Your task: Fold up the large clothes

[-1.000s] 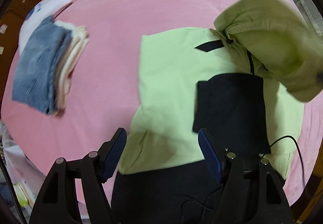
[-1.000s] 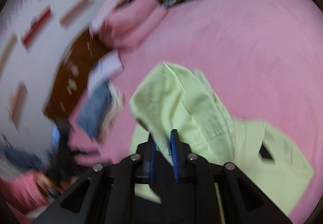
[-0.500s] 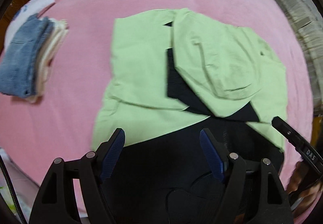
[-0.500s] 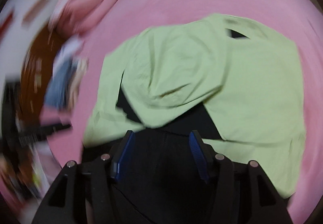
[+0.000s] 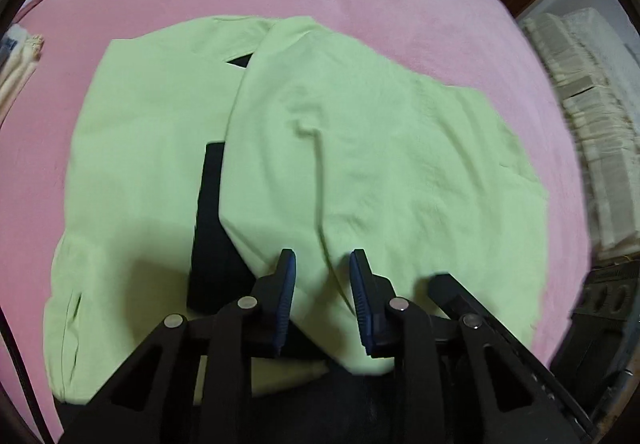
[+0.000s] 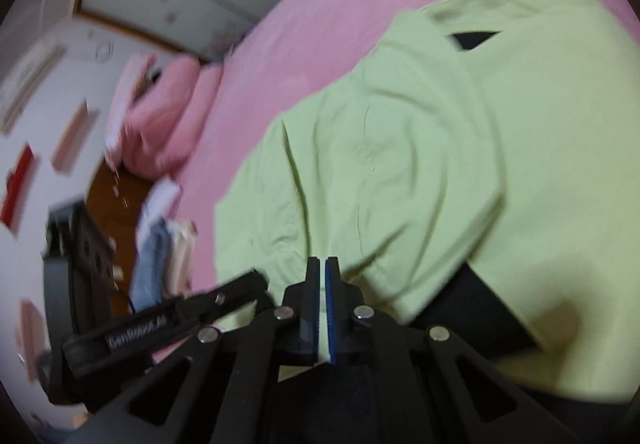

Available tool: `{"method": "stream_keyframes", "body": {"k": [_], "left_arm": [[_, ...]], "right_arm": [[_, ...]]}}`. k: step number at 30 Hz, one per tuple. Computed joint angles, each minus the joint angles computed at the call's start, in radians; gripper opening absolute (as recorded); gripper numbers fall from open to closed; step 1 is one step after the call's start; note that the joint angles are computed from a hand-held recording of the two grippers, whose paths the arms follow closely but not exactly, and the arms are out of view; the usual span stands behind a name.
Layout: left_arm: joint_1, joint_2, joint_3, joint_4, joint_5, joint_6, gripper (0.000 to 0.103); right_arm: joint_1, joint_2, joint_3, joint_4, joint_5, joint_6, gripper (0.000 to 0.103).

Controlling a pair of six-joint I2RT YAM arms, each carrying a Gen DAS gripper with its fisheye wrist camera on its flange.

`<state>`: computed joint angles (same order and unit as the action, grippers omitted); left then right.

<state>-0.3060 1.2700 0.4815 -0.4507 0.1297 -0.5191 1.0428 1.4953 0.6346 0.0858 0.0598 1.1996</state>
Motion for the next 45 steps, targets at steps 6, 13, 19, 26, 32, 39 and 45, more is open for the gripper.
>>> {"method": "stream_keyframes", "body": {"k": [6,13,19,26,32,39,45], "left_arm": [[-0.014,0.040,-0.017,0.022,-0.310,0.163,0.017],[0.102,-0.059,0.068,-0.035,-0.106,0.238,0.019],[0.105,0.324,0.271,0.182,0.074,0.135,0.019],[0.081,0.591,0.426,0.222,-0.132,0.200,0.014],[0.122,0.650,0.402,0.316,-0.098,0.203,0.014],[0.057,0.688,0.445,0.279,-0.203,0.216,0.014],[-0.071,0.686,0.502,0.155,-0.324,0.132,0.014]], "right_arm": [[-0.108,0.012,0.025,-0.192,0.039,-0.179,0.000],[-0.199,-0.189,0.021,-0.297,0.086,-0.203,0.003],[-0.286,0.210,0.204,0.051,-0.246,-0.190,0.003],[-0.345,0.478,0.445,-0.045,-0.247,-0.273,0.000],[-0.512,0.395,0.282,0.062,-0.243,-0.313,0.000],[-0.580,0.263,0.179,-0.057,0.032,-0.246,0.000],[-0.551,0.203,0.183,-0.147,0.091,-0.263,0.003]]}}
